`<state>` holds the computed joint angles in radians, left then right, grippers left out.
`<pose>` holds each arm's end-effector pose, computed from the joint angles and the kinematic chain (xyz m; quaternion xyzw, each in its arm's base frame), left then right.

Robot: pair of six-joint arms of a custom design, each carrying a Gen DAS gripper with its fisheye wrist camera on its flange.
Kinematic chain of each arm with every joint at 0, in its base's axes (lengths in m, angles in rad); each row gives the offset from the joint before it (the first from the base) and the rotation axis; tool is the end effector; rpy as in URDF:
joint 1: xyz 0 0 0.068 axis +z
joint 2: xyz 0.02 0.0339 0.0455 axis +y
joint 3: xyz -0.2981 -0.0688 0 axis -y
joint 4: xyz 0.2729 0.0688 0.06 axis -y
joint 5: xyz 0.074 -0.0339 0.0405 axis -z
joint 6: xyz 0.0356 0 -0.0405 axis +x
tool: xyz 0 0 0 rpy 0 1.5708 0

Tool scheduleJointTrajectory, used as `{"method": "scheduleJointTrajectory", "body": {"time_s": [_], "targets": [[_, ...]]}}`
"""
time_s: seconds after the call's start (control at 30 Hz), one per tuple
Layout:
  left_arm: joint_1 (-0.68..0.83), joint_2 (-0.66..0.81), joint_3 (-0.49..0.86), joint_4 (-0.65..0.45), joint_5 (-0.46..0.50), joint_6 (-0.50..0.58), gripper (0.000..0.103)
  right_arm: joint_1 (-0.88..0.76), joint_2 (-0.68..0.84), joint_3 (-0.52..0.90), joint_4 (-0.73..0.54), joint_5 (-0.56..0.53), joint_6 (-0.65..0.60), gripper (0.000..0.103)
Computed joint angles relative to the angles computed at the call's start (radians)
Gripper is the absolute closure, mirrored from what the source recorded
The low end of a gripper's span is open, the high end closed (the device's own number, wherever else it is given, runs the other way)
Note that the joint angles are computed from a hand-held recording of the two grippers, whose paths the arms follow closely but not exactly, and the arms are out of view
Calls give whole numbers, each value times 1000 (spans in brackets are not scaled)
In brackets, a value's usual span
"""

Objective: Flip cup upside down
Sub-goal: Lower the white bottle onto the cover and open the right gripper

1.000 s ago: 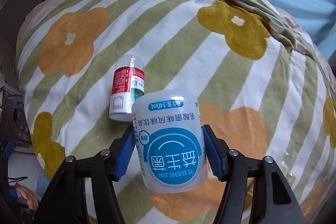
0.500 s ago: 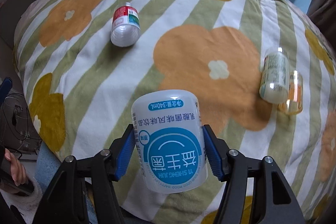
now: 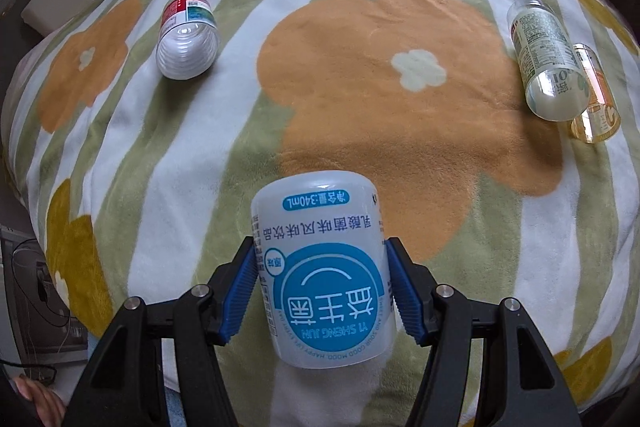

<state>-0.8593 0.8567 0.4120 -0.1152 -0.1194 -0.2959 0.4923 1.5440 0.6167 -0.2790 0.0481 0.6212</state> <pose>0.1270 -0.1408 0.2175 0.2150 0.8470 -0.2202 0.4334 0.2324 0.1227 0.1268 0.0677 0.9808 0.0757 0.1663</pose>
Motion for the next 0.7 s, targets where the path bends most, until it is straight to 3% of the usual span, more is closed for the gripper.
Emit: {"method": "scheduleJointTrajectory", "body": {"time_s": [0.23,0.33,0.5,0.63,0.7], "targets": [[3,18,7,2,1,-7,0,-17,9,5,3,-30,-3,40],[-6,40,33,-15,-22,-6,0,-15,-70,-37,29,-2,-11,0],[-61,84,126,-102,-157,-26,0,-37,-396,-159,-2,52,-76,0],[-58,155,227,-147,-133,-77,0,-29,-660,-216,-126,143,-110,0],[-68,228,300,-174,-134,-97,0,-55,-772,-233,-181,136,-115,0]]}}
